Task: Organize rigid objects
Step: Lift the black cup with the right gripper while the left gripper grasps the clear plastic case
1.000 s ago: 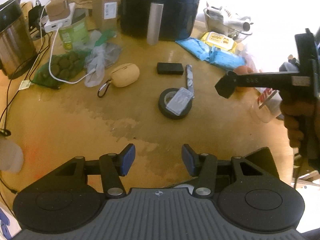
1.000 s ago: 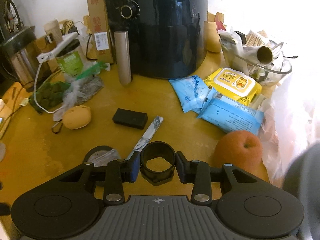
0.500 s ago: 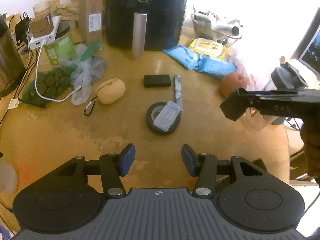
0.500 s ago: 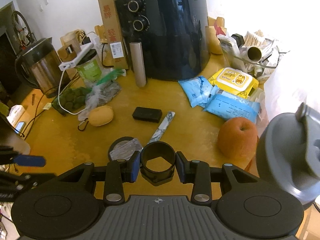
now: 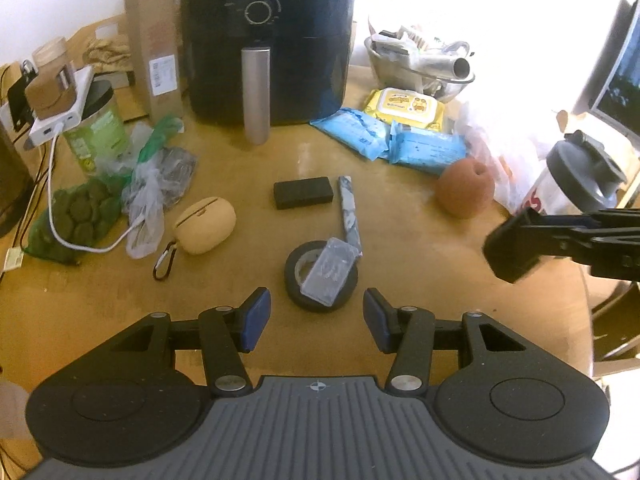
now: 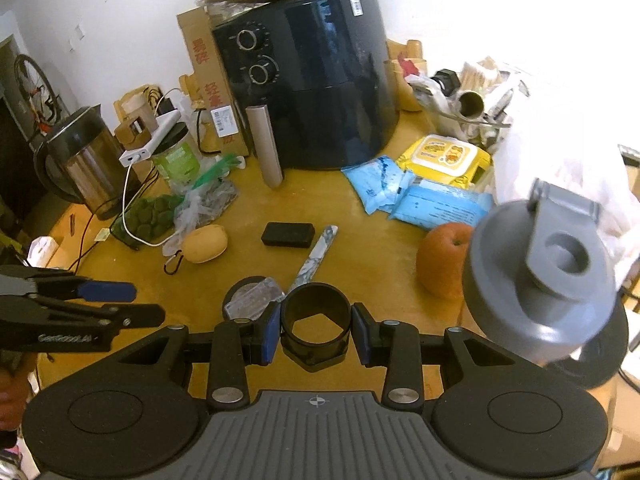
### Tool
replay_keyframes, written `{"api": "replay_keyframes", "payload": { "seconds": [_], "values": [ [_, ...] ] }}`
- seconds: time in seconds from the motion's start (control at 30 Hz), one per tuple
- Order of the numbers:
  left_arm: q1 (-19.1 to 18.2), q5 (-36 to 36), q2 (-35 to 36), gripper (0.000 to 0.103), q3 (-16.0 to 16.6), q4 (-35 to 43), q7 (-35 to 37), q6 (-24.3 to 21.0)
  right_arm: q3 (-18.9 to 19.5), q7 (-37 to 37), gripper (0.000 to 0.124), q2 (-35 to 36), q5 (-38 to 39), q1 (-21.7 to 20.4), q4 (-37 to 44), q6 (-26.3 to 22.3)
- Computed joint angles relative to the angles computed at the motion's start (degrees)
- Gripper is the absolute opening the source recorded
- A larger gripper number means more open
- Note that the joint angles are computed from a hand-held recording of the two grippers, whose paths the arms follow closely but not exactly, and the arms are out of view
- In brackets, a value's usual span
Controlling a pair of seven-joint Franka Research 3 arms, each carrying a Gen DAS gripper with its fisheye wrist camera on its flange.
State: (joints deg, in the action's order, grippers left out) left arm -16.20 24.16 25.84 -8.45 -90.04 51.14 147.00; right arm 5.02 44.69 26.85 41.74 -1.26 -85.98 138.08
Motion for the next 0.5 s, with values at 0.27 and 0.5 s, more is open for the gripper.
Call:
{"api": "replay_keyframes", "payload": {
  "seconds": [0.27, 0.5],
  "values": [
    [-0.09, 0.74, 3.54, 0.050, 0.14, 3.03, 4.73, 0.18, -0.61, 1.98, 0.040, -2.57, 1.33, -0.48, -4.07, 0.21],
    [-0.09, -0.50, 8.18, 0.050, 0.23, 8.03, 8.96, -1.50, -1.43, 4.00, 0.040, -3.96, 1.67, -0.32, -6.45, 1.09]
  ]
}}
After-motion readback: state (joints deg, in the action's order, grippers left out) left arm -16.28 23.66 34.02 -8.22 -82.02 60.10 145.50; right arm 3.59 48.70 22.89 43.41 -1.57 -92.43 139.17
